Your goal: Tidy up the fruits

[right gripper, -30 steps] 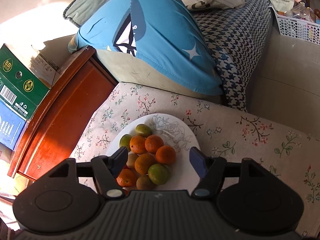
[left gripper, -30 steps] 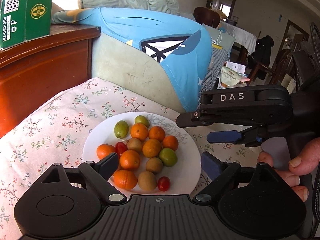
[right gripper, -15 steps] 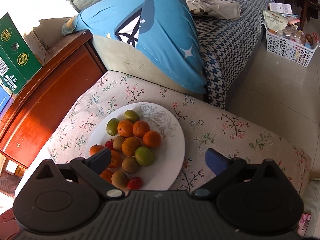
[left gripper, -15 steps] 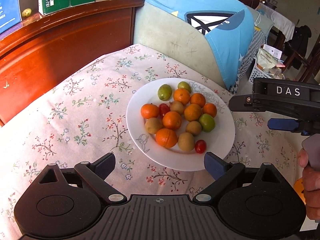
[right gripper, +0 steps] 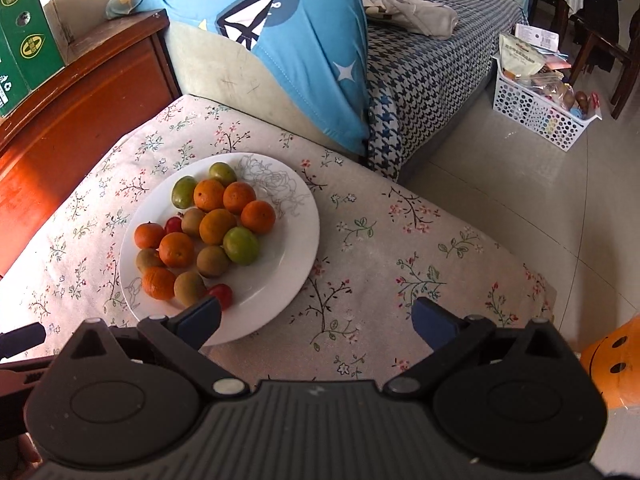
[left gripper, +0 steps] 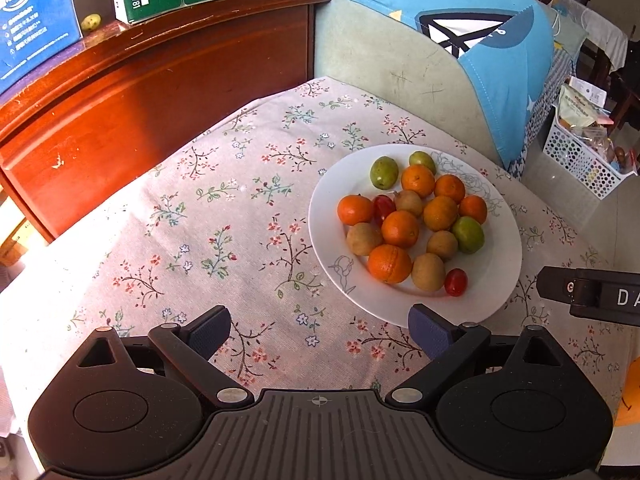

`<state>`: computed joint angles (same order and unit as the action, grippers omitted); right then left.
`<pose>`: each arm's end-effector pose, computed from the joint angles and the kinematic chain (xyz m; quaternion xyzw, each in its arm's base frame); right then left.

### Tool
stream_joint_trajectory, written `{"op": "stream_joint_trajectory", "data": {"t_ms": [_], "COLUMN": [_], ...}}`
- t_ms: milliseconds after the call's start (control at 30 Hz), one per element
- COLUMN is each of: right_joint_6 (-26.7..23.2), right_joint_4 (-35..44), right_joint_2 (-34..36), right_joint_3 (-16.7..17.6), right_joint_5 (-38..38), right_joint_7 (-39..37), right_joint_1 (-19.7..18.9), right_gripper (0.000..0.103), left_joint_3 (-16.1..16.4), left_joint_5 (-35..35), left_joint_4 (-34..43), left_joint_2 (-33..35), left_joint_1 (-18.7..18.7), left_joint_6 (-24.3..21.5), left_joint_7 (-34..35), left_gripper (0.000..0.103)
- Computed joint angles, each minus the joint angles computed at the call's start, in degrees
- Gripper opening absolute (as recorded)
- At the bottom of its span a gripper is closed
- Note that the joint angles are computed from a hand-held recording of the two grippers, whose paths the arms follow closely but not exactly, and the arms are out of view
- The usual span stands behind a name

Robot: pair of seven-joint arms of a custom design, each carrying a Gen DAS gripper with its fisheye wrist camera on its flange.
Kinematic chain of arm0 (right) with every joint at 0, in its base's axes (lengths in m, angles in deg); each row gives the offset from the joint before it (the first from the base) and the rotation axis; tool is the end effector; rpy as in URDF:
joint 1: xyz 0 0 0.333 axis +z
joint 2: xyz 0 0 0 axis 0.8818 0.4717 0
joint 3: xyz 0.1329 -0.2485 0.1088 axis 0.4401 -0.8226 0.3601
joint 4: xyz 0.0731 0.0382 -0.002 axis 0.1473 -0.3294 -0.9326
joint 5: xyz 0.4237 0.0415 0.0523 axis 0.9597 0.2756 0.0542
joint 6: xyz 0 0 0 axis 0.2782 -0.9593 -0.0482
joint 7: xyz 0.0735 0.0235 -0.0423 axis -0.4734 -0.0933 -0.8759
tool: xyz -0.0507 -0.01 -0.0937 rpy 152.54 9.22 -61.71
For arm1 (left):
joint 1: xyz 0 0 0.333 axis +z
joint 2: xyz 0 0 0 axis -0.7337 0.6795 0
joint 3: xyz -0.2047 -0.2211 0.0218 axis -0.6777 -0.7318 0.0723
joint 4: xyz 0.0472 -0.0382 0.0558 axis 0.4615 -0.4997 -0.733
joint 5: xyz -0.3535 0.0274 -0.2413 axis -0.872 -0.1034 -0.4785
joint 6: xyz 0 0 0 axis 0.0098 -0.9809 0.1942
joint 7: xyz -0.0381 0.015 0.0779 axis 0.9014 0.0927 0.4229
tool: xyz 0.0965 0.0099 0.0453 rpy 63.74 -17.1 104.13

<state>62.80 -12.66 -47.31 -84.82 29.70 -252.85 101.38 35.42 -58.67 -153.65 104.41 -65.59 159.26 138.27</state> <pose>0.5445 0.4667 0.4203 -0.4513 0.8470 -0.2175 0.1779 0.6148 -0.3523 0.4095 -0.5023 0.8111 -0.2572 0.1536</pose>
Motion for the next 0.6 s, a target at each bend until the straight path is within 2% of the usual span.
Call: {"op": "stream_joint_trajectory", "data": {"t_ms": [600], "right_joint_6": [-2.67], "right_joint_4": [5.11], "right_joint_2": [4.26], "right_joint_3": [-0.16], "right_joint_5": [5.00], "right_joint_7": [-5.73], "right_joint_1": [0.37], "right_gripper": [0.101], "left_joint_3": [1.94], "left_joint_5": [5.23], "left_joint_4": [3.52], "left_joint_2": [1.90], "left_joint_1": [-1.52], "left_joint_6": [-2.92], "left_joint_7": [-7.03], "left_gripper": [0.097]}}
